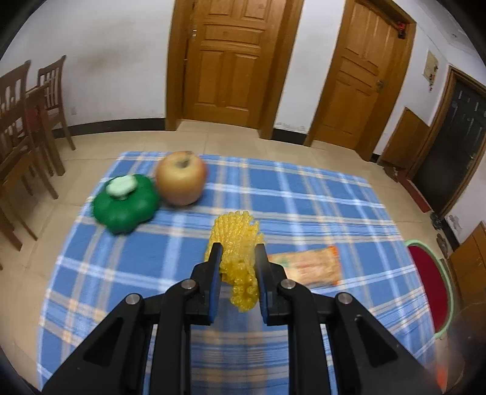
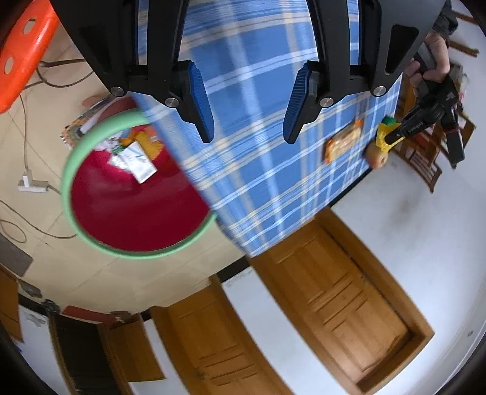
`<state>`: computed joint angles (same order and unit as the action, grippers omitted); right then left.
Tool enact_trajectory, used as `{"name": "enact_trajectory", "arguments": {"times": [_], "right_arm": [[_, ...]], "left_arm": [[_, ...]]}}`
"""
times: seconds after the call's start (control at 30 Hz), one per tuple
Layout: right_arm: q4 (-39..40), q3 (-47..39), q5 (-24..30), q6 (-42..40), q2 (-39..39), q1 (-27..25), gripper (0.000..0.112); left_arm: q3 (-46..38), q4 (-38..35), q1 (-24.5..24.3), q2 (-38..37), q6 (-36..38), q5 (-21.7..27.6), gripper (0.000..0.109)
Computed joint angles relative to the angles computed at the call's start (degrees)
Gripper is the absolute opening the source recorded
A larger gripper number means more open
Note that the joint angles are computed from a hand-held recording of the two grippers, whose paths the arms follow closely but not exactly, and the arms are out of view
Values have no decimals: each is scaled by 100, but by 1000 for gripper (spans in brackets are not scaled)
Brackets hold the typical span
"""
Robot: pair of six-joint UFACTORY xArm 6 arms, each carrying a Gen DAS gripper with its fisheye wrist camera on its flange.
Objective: Collect trash
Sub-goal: 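Grasp the wrapped bread packet with the right tool while the left tool holds the foam net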
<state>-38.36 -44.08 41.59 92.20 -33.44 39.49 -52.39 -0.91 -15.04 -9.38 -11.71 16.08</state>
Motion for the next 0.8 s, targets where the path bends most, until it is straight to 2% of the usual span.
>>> {"name": "enact_trajectory", "arguments": {"times": [0.1, 0.2, 0.3, 0.37, 0.43, 0.8], "right_arm": [[62, -357, -15, -145, 445, 97, 52], [175, -731, -66, -334, 906, 153, 55], [233, -1122, -124, -528, 1352, 186, 63], [226, -1399, -152, -623, 1653, 200, 71], [253, -1686, -196, -751, 1961, 193, 75], [653, -3082, -344, -1755, 3484, 88, 81]], "left_arm": [[141, 500, 223, -7, -406, -201, 20], [216, 462, 413, 8, -358, -368, 20], [266, 512, 547, 35, -381, -534, 20], [303, 487, 592, 57, -375, -645, 20], [385, 423, 632, 57, -323, -779, 20], [535, -261, 669, 163, 142, -1008, 20]]}}
